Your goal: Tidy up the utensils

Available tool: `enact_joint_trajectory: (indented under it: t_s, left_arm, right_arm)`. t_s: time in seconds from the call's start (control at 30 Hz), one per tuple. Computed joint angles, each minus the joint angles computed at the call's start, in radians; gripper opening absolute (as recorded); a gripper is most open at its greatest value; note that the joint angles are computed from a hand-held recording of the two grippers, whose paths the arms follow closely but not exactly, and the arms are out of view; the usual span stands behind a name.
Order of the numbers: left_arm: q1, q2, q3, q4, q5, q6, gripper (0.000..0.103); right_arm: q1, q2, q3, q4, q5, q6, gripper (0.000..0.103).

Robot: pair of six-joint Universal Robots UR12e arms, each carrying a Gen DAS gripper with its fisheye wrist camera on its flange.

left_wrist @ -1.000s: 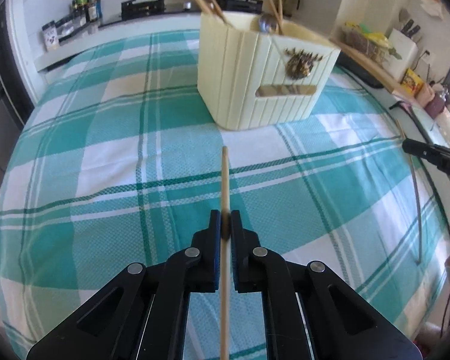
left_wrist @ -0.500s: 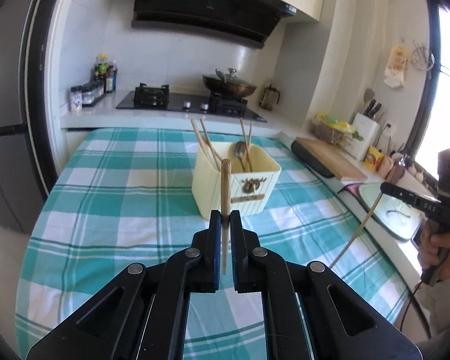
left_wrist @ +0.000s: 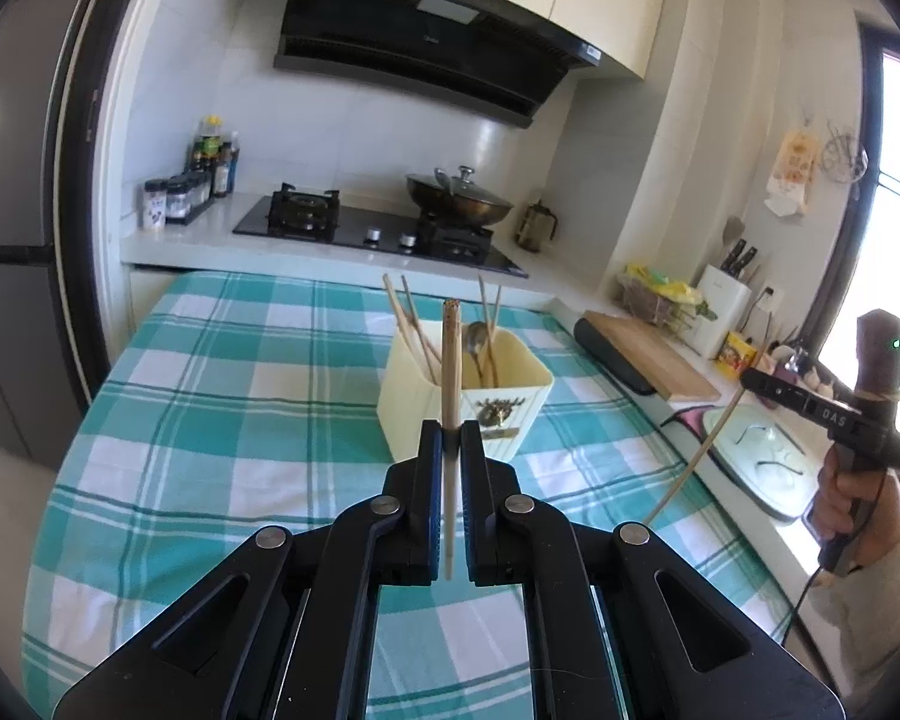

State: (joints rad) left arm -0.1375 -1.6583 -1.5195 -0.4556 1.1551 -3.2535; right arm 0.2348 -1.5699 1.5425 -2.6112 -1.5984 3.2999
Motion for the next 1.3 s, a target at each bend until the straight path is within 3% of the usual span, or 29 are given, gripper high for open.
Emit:
enact_joint_trajectory:
  t_s: [0.13,0.33,0.5,0.6,0.73,0.87,0.93,0.97,1.0,1.03,1.07,1.1,1.13,1.17,1.23,1.3]
  left_arm:
    - [0.006,-0.020,0.049,0.035,-0.008,-0.028,0.004]
    - [-0.016,-0.104,0.190,0.145,0.051,-0.079,0.004]
    - [-0.058,-0.213,0.348,0.107,0.106,-0.050,0.004]
    - [-0.083,-0.278,0.436,0.011,0.138,-0.016,0.004]
    - [-0.101,-0.350,0.532,-0.168,0.157,0.015,0.004]
    - [-0.101,-0.416,0.620,-0.367,0.114,0.015,0.004]
    - [-0.099,-0.436,0.647,-0.442,0.077,0.029,0.004]
    - [-0.100,-0.437,0.649,-0.461,0.077,0.036,0.005]
    - [-0.102,-0.433,0.642,-0.460,0.080,0.044,0.012]
    - [-0.101,-0.422,0.624,-0.445,0.078,0.053,0.030]
    - [-0.100,-0.409,0.608,-0.426,0.080,0.064,0.042]
    - [-0.100,-0.388,0.579,-0.387,0.095,0.075,0.066]
    - [-0.100,-0.369,0.553,-0.342,0.110,0.086,0.079]
    - [-0.099,-0.345,0.521,-0.291,0.123,0.099,0.083]
    - [-0.101,-0.286,0.446,-0.194,0.159,0.133,0.098]
    - [-0.100,-0.230,0.368,-0.091,0.175,0.146,0.102]
  right_arm:
    - [0.001,0.019,-0.036,-0.009,-0.017,-0.025,0.006]
    - [0.009,0.079,-0.122,-0.095,-0.070,-0.053,0.006]
    - [0.019,0.163,-0.216,-0.228,-0.083,-0.113,0.006]
    - [0.017,0.217,-0.268,-0.265,-0.063,-0.146,0.006]
    - [0.004,0.282,-0.347,-0.132,-0.025,-0.133,0.006]
    - [-0.020,0.352,-0.454,0.168,0.009,-0.079,0.006]
    - [-0.044,0.387,-0.506,0.314,0.082,-0.037,0.007]
    - [-0.048,0.396,-0.517,0.355,0.079,-0.021,0.010]
    - [-0.049,0.408,-0.534,0.397,0.067,-0.015,0.010]
    - [-0.050,0.409,-0.533,0.403,0.065,-0.021,0.010]
    - [-0.051,0.403,-0.523,0.384,0.060,-0.024,0.020]
    - [-0.052,0.388,-0.503,0.350,0.060,-0.017,0.028]
    - [-0.053,0.367,-0.476,0.305,0.062,-0.002,0.044]
    - [-0.053,0.346,-0.450,0.256,0.064,0.009,0.049]
    - [-0.051,0.303,-0.407,0.168,0.053,0.001,0.049]
    - [-0.039,0.268,-0.380,0.109,0.009,-0.019,0.056]
